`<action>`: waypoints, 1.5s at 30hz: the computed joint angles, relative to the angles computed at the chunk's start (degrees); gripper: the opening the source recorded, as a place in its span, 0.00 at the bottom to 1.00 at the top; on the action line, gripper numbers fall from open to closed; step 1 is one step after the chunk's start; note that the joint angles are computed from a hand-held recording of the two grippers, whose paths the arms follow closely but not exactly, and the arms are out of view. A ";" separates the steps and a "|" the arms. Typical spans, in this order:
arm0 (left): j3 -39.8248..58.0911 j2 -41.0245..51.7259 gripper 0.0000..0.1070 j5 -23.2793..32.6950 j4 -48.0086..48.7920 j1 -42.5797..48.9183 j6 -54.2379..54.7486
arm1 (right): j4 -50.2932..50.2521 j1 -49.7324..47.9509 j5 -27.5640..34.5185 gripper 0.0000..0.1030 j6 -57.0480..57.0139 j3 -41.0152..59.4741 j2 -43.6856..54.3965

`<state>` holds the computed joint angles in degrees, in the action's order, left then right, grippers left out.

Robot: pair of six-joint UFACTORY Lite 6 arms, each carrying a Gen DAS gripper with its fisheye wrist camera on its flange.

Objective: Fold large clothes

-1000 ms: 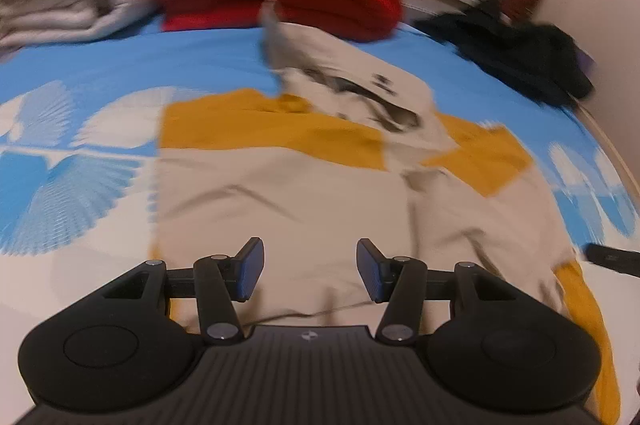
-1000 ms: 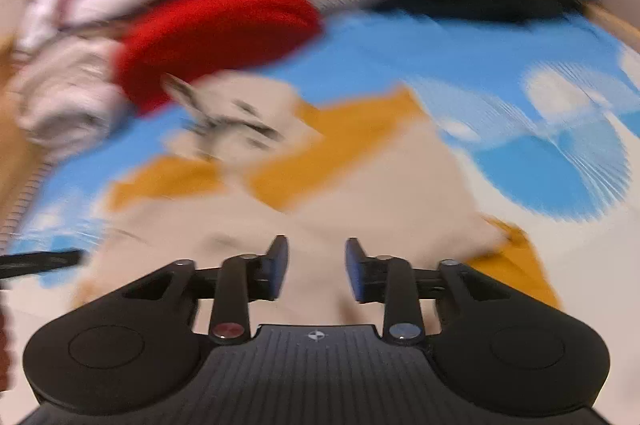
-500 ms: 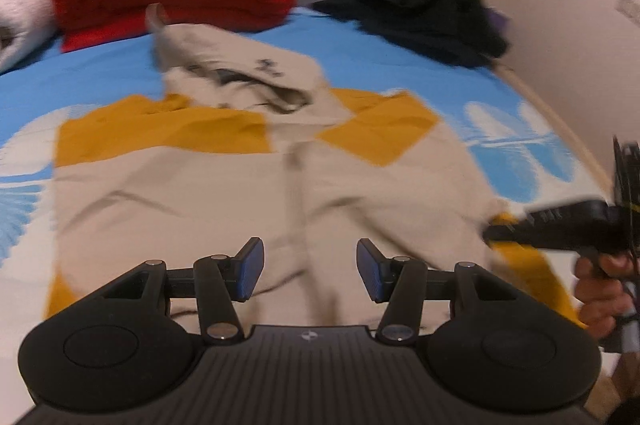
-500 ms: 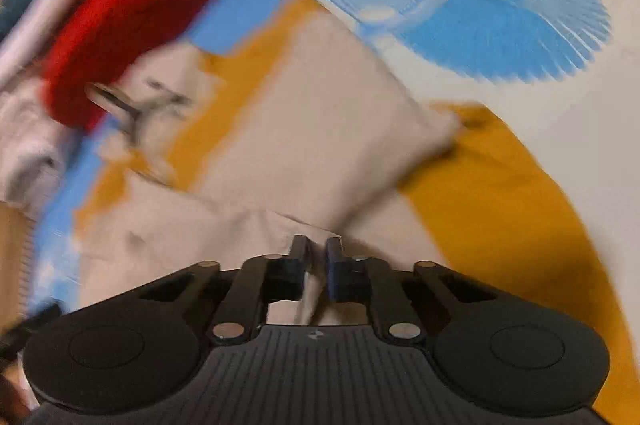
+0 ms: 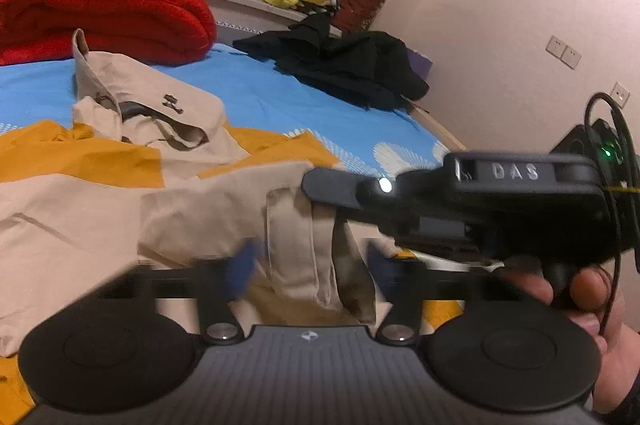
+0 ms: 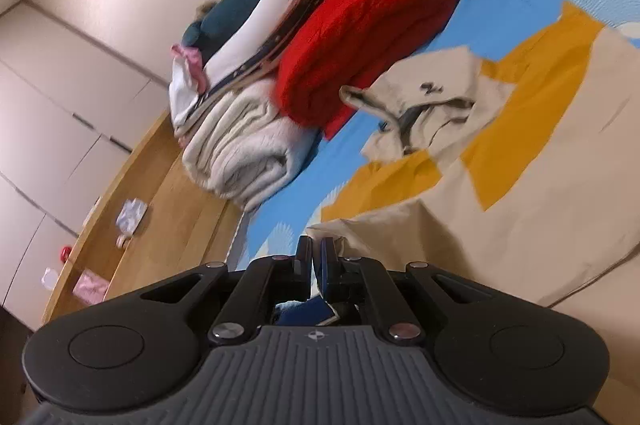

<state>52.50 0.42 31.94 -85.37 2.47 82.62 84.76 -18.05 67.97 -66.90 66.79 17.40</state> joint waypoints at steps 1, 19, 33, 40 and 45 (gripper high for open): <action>1.09 0.67 0.17 -1.39 2.42 0.14 -1.93 | -0.09 0.51 -0.62 0.10 -0.04 -0.22 -0.53; 23.38 17.82 0.57 4.70 34.91 33.04 -60.01 | -28.90 6.70 -29.74 0.27 33.57 1.47 4.99; 14.32 12.80 0.02 -7.01 33.67 26.58 -41.39 | -17.13 8.34 -36.05 0.00 24.65 -0.70 3.25; 12.82 12.26 0.17 -12.35 28.53 25.75 -34.10 | -11.98 8.30 -37.37 0.03 18.59 -1.11 1.61; 11.08 11.34 0.22 -16.37 32.45 24.45 -38.03 | -23.94 9.96 -43.80 0.04 27.13 -0.04 1.51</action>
